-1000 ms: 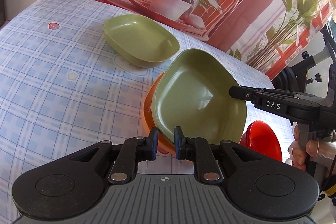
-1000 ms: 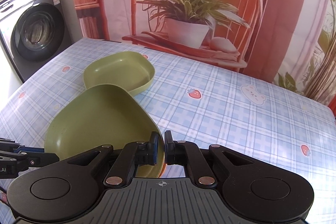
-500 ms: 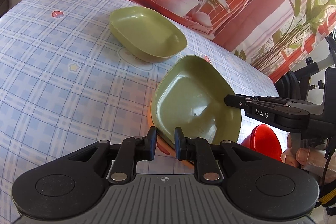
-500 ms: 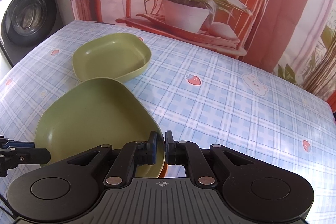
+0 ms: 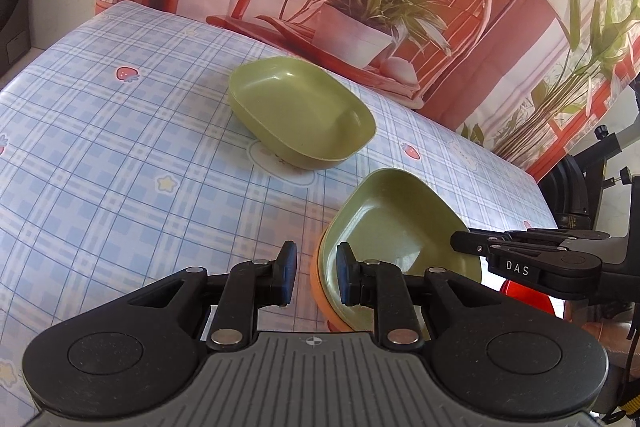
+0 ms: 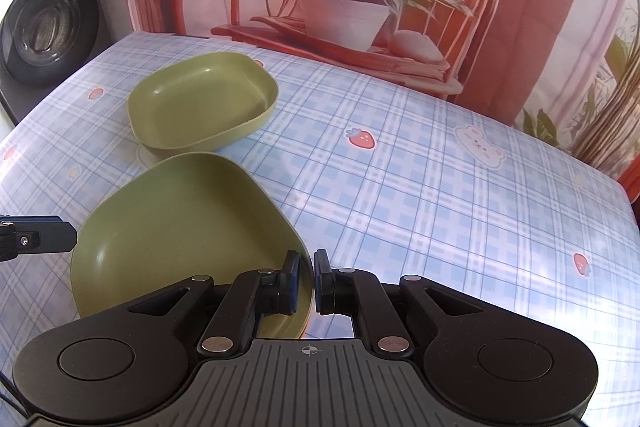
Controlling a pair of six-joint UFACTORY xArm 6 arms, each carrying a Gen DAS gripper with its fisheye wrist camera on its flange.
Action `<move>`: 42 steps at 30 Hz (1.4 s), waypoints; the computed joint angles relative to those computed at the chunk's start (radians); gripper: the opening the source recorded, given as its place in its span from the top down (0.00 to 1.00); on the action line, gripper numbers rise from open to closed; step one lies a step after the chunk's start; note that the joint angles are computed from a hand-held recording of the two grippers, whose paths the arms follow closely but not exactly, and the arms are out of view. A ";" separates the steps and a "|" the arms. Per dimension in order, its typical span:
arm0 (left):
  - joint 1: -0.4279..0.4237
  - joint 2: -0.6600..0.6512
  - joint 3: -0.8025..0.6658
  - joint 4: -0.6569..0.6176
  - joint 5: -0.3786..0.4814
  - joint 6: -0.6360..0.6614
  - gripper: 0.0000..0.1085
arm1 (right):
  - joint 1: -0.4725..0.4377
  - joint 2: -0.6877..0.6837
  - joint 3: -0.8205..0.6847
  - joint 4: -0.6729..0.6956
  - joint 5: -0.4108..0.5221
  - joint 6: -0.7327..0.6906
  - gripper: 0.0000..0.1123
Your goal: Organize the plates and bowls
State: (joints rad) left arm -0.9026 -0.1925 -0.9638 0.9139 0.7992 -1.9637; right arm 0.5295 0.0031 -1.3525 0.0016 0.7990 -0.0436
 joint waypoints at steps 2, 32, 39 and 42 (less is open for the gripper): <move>0.015 -0.006 0.009 0.042 -0.033 -0.002 0.81 | -0.001 -0.003 -0.002 0.013 0.002 0.002 0.94; 0.052 -0.048 0.014 0.054 -0.055 0.093 0.89 | -0.011 -0.054 0.012 0.081 0.020 0.045 0.87; 0.067 -0.142 0.023 0.016 0.044 0.262 0.89 | 0.015 -0.107 0.030 0.073 -0.019 0.102 0.87; 0.076 -0.173 0.007 0.024 0.113 0.322 0.88 | 0.025 -0.115 0.033 0.063 -0.047 0.142 0.87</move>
